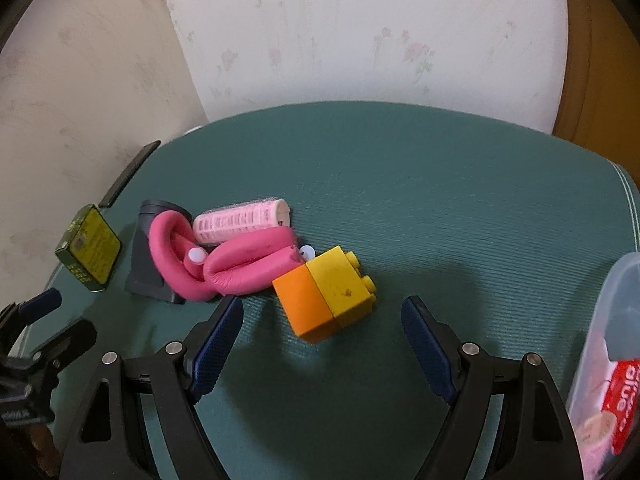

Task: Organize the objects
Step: 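Grasp the orange-yellow toy brick with the right gripper and lift it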

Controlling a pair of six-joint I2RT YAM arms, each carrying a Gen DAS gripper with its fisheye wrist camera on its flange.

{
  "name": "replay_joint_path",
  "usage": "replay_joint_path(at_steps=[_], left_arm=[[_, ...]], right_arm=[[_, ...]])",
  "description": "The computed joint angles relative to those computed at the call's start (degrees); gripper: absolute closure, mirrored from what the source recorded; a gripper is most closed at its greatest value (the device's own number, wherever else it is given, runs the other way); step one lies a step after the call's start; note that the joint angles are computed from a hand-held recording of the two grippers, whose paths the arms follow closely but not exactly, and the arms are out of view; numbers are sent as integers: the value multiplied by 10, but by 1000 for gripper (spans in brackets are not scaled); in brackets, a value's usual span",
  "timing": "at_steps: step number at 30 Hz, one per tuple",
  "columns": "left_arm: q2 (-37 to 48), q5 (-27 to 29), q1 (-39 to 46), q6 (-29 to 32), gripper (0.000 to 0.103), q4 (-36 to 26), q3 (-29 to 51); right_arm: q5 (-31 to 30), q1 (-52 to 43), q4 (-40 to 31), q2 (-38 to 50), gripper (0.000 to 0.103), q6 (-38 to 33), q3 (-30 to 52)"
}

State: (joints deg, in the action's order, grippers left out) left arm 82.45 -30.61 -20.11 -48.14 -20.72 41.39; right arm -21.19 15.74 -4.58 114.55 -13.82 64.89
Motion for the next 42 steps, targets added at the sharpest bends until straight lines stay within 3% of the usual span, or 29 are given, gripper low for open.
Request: replay_joint_path(at_steps=[4,8,9,28,42], left_arm=[[9,0,-3,-4,1,-3,6],[20,-1,-8,-8,1,-8,14],[22,-2,-9,-9,1,-9,16],[42,-3,-16,1,1,4,24],[109,31,-33,91,1,52,103]], right_arm=[[-4,-1,-13,12,34,1,14],[1,0,-13,10,56,0,12],[0,-1,-14,9,57,-1,11],[-62,-50,-12,-101,57,-70,-120],[-178,-171,-43,-197,57,-104,-178]])
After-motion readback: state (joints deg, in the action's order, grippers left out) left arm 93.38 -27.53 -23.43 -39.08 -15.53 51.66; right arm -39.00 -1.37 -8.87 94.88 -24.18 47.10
